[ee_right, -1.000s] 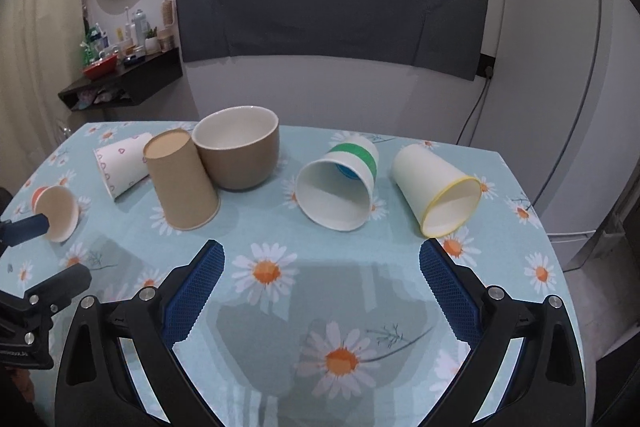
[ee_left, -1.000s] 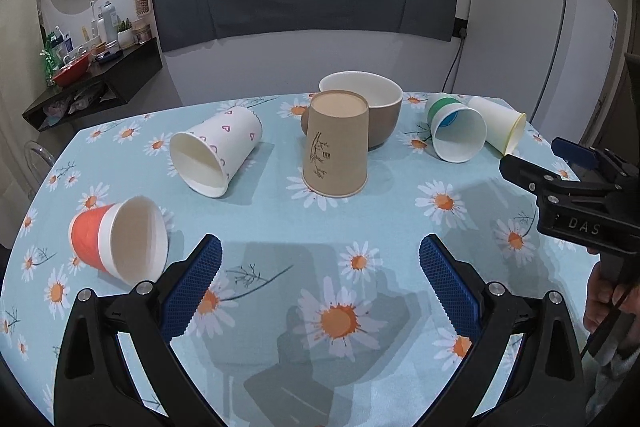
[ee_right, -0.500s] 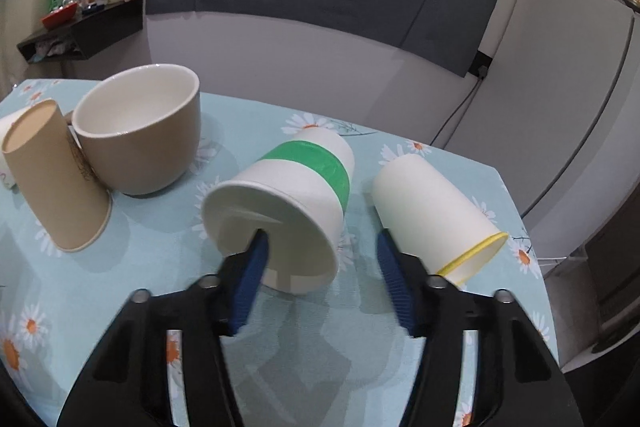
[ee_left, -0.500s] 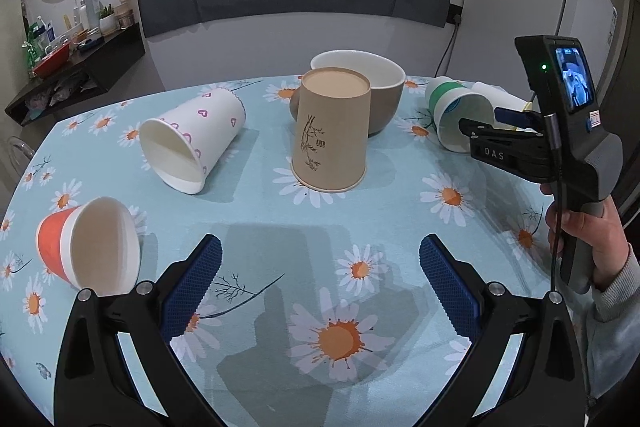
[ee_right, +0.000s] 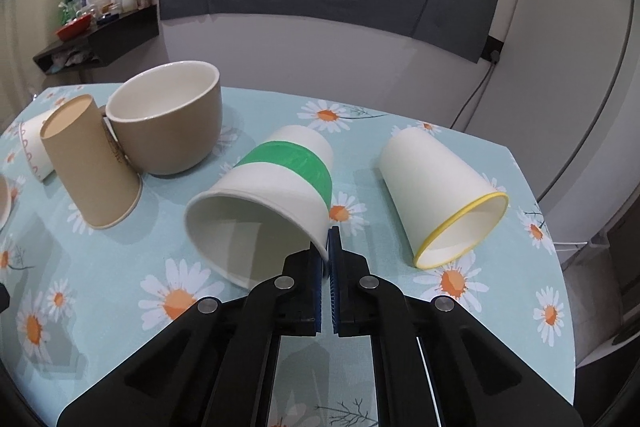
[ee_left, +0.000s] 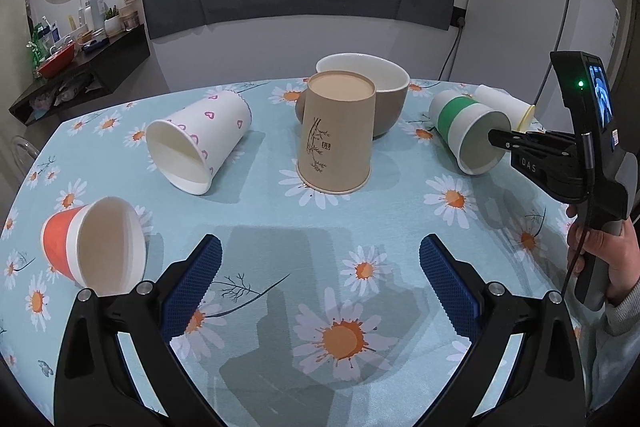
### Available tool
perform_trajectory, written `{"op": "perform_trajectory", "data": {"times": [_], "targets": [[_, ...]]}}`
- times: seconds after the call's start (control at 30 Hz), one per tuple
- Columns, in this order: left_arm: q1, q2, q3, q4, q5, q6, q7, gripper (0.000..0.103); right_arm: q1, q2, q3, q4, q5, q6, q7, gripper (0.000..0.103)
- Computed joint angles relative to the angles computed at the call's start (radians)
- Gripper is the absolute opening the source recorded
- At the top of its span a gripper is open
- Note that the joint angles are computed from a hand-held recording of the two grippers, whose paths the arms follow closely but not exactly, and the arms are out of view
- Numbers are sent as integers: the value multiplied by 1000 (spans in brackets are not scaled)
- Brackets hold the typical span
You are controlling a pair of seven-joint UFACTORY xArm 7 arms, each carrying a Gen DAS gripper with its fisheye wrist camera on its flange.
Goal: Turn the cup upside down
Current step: 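Lift the green-banded cup with the right gripper and pull it closer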
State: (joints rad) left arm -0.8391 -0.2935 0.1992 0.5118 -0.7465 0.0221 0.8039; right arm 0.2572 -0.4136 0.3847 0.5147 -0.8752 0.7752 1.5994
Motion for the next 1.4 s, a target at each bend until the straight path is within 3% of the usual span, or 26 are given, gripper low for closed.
{"op": "perform_trajectory", "data": {"times": [0.3,0.67,1.07,1.4], "targets": [[70,-99,-61,-74,123,20,-99,97,75,-26,49,-5,85,18,-4,3],[144,-328,-71,-216,303,95,-229,97,176,4,148,35,135,42,98,3],[270,-652,-63,-377,440,252,-297,97,336,145,214,164,72,141,277,3],[370,-870,-48,-454,469,412,-279,97,483,265,191,266,1,245,377,3]]}}
